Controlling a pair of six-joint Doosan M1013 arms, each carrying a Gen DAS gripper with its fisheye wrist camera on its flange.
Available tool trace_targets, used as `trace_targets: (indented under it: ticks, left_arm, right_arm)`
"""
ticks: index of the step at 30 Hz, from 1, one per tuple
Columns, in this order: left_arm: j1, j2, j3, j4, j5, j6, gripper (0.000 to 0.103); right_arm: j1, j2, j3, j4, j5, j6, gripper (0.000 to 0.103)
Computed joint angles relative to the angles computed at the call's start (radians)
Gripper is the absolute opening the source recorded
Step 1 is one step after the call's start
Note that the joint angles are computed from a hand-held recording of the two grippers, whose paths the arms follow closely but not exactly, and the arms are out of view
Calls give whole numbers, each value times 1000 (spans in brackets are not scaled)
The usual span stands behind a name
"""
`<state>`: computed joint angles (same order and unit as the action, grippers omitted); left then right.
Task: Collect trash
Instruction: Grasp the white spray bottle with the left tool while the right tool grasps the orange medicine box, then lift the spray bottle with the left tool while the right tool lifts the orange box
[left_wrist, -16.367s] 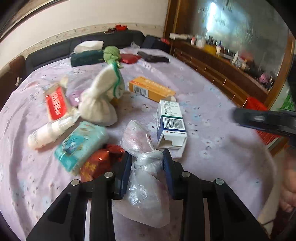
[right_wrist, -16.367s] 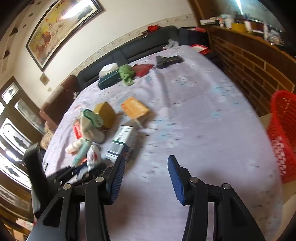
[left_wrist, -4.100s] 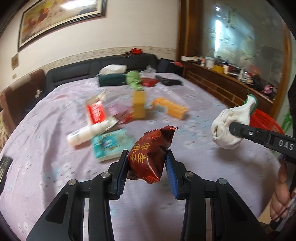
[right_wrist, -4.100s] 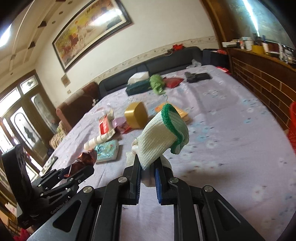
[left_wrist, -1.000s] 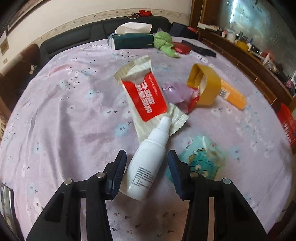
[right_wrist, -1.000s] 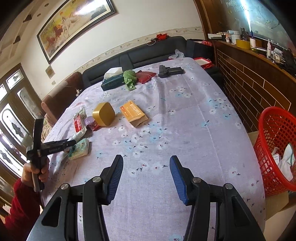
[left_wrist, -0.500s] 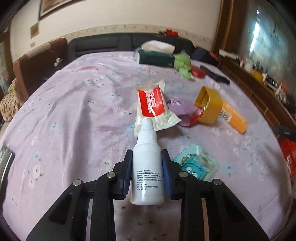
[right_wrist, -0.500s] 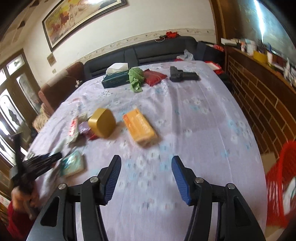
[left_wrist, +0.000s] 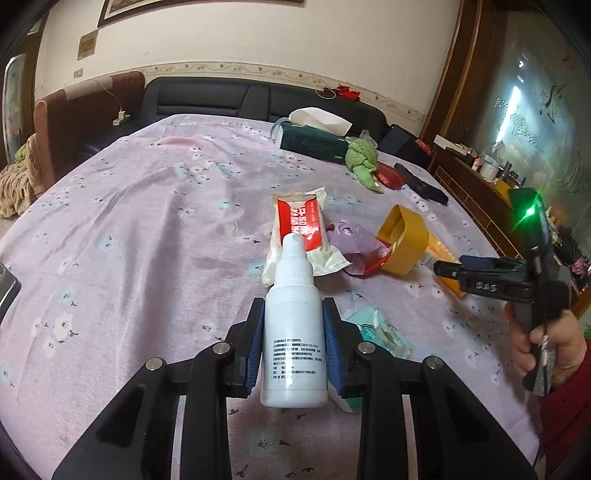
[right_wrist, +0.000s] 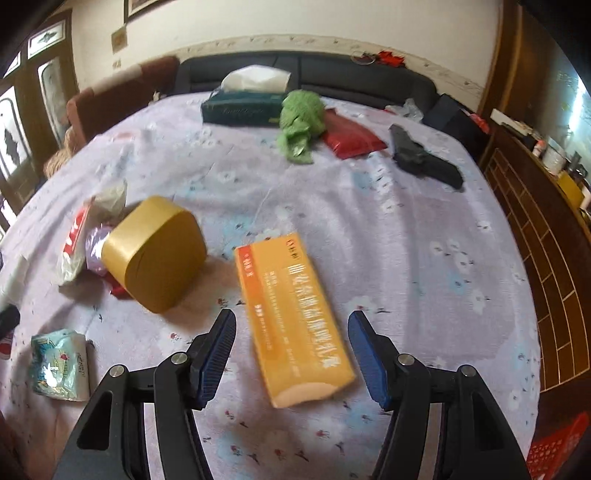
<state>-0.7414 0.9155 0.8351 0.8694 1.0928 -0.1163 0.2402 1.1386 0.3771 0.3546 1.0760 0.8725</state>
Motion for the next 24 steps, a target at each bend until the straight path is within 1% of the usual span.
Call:
trace_targets:
  ticks: [1, 3, 5, 7, 9, 12, 14, 16, 18, 21, 24]
  left_arm:
    - [0, 1, -2, 1, 2, 1, 28]
    - [-3, 3, -5, 14, 10, 0, 28]
    - [-6, 8, -16, 21, 30, 6, 29]
    - [-14, 17, -33, 40, 66, 16, 29]
    - [-22, 31, -61, 52, 99, 39, 29]
    - [-31, 47, -94, 43, 109, 75, 29]
    - [-37, 57, -115, 34, 110, 102, 29]
    - [-42, 65, -133, 26, 109, 122, 29]
    - [-48, 75, -154, 15, 110, 145, 29]
    - [-56, 91, -184, 3, 113, 180, 29]
    - [-60, 104, -209, -5, 121, 203, 29]
  right_arm:
    - [2, -6, 13, -11, -11, 4, 56]
    - [3, -36, 75, -10, -61, -2, 55]
    - [-4, -56, 110, 18, -65, 15, 55]
    - [-13, -104, 200, 61, -105, 13, 52]
    - [-22, -156, 297, 112, -157, -14, 51]
    - [-39, -241, 458, 219, -220, -109, 51]
    - [-44, -279, 530, 249, -247, -153, 51]
    - [-51, -305, 580, 279, -249, -195, 51]
    - [-57, -323, 614, 278, -229, -215, 51]
    - [-64, -333, 633, 257, -189, -210, 51]
    - [-64, -348, 664, 249, -204, -246, 52]
